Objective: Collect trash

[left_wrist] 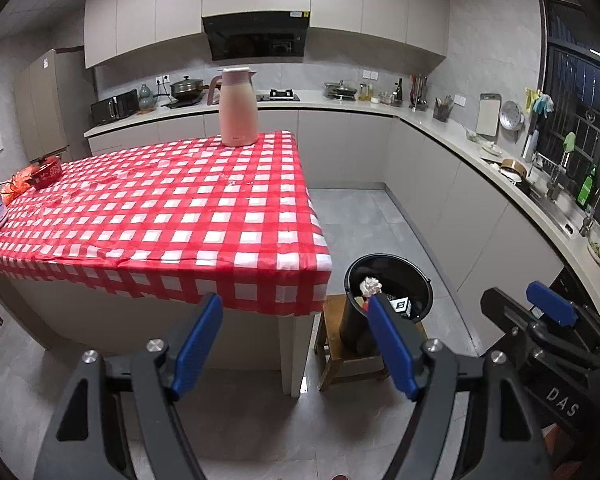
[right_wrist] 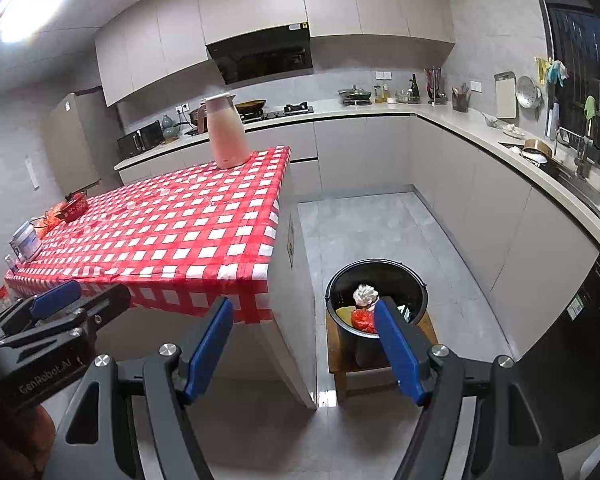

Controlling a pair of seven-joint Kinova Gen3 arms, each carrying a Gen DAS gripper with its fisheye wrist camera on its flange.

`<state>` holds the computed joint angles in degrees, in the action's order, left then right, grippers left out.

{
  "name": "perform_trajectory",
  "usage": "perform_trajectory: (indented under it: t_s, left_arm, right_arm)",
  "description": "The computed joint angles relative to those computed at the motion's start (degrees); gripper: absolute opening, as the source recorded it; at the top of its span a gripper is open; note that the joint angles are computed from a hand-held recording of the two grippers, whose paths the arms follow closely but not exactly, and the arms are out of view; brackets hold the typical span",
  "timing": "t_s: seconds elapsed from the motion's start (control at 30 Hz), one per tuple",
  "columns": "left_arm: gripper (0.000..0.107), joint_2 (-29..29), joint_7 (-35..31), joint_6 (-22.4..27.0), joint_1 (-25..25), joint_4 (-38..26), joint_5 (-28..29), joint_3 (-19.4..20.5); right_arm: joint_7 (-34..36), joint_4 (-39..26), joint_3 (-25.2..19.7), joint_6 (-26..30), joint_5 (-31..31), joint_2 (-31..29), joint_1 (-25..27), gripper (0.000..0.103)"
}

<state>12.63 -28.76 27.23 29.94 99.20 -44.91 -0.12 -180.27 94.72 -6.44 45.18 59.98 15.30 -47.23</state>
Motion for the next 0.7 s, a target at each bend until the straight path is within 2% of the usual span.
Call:
perform_trajectory:
  t_s: [0.33,0.7]
  left_arm:
    - [0.076,0.38,6.71,2.97,2.78,-0.36,-4.76,0.24]
    - [0.076,1.25,7.17,5.84,3.01,-2.15,-4.58,1.22]
  right_arm:
    - [0.82,2.45,-0.16,-3.21,0.02,-1.97,2.65,0.075]
    - [2.92,2.26,0.04,-5.45,-0.86,-1.79,3.83,0.075]
